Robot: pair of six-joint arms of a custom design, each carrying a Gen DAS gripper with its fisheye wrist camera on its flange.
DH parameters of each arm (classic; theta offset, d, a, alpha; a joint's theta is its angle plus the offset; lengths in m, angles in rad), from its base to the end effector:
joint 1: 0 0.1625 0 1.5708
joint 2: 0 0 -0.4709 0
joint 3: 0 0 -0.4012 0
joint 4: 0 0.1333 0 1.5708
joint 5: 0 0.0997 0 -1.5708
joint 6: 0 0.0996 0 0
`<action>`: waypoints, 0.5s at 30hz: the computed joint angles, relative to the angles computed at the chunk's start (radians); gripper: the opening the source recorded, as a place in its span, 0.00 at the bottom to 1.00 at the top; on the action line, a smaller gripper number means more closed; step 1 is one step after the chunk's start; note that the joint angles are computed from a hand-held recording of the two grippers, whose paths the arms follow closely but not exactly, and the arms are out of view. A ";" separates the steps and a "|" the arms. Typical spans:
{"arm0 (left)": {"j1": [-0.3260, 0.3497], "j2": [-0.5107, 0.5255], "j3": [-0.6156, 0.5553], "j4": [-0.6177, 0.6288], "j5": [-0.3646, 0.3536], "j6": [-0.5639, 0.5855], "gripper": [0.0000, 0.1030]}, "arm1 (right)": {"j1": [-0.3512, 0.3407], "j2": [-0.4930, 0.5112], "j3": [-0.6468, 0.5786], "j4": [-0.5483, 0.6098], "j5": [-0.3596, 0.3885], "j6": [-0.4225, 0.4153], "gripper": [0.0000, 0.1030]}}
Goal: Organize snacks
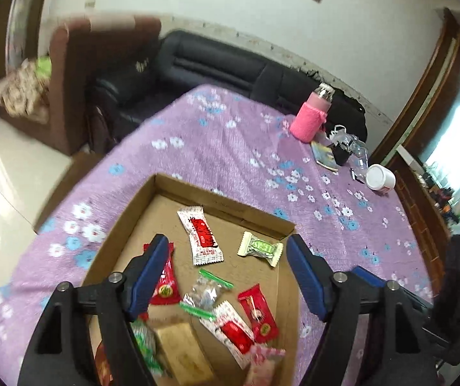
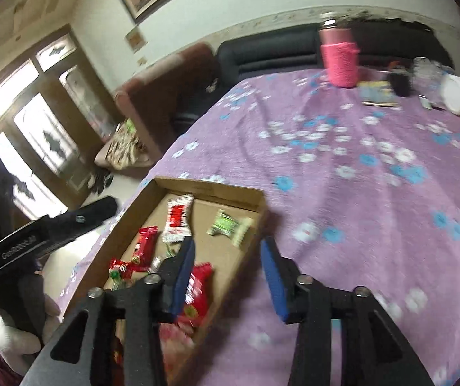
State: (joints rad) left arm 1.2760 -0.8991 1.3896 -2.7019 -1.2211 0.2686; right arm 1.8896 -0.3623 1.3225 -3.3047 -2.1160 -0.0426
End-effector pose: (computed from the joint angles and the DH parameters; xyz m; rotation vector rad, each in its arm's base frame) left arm -0.0672 -0.7977 0.3267 0.5917 2.6071 -0.8914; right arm 0.3287 -0.7352 0.0094 0.1690 -2.5077 1.1038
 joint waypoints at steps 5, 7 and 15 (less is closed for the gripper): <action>-0.050 -0.076 0.192 -0.245 -0.004 0.065 0.92 | 0.021 -0.053 0.174 -0.178 -0.108 0.044 0.50; -0.062 -0.085 0.228 -0.289 0.000 0.062 0.92 | 0.032 -0.058 0.219 -0.261 -0.152 0.029 0.50; -0.115 -0.108 0.369 -0.465 0.136 0.058 0.92 | 0.116 -0.096 0.271 -0.353 -0.255 -0.108 0.52</action>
